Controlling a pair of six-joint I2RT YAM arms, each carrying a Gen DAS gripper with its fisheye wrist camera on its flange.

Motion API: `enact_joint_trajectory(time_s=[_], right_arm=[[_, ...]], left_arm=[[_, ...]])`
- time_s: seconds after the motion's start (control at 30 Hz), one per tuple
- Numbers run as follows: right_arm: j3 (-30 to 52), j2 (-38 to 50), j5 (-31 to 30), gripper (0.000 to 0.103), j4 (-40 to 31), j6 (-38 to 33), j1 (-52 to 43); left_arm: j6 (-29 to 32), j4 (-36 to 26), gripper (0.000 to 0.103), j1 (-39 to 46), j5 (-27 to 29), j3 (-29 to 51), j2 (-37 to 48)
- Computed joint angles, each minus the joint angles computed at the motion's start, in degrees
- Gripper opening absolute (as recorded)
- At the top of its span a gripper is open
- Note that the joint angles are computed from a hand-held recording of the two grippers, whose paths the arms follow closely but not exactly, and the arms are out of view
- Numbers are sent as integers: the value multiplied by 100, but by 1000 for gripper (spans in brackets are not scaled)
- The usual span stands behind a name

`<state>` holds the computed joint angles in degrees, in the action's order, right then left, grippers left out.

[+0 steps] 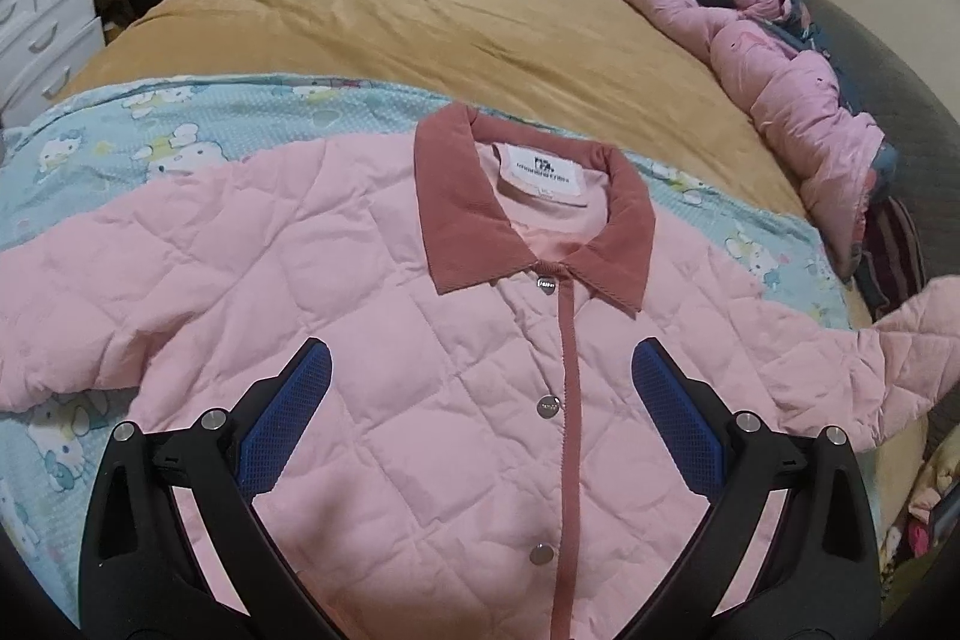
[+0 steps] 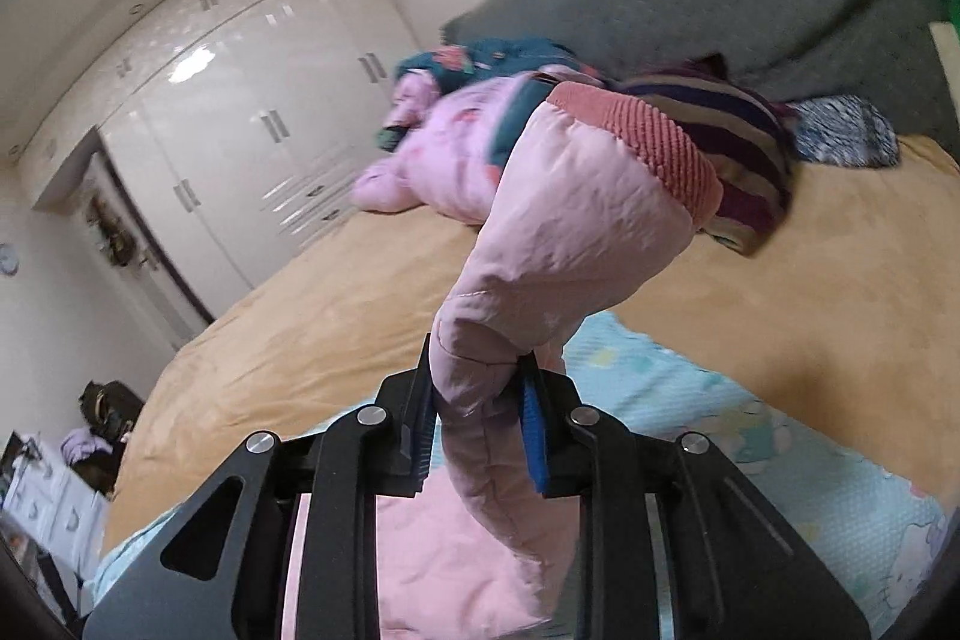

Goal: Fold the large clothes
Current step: 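Lift the held sleeve with the right gripper and carry it across the jacket front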

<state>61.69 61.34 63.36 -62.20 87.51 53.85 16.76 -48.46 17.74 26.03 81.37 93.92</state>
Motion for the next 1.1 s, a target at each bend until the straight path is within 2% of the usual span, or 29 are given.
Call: enact_joint_trajectory(time_s=[0.13, 0.23, 0.33, 0.6, 0.67, 0.8, 0.9, 1.1], right_arm=[[735, 676, 28, 23, 340, -714, 61], [1241, 1195, 87, 23, 442, -997, 168], [1827, 1732, 22, 23, 741, -1461, 226], [3432, 3161, -103, 23, 1087, -2288, 517], [3664, 3382, -170, 23, 1346, -2563, 559], [4168, 3897, -334, 23, 1922, -3135, 632], [4604, 4402, -514, 23, 2318, -3564, 710], [5481, 5436, -818, 23, 2712, -4092, 856]], left_arm=[[51, -401, 94, 355, 427, 400, 99], [315, -1035, 94, 665, 953, 859, 351], [329, -1042, 94, 793, 854, 952, 397], [616, -1823, 94, 1381, 1422, 1912, 958], [930, -2195, 94, 1602, 1844, 2233, 1118], [1568, -2844, 94, 1844, 2224, 2532, 1223], [1928, -3290, 94, 1969, 2338, 2749, 1407], [1796, -3569, 94, 2204, 2427, 3208, 1975]])
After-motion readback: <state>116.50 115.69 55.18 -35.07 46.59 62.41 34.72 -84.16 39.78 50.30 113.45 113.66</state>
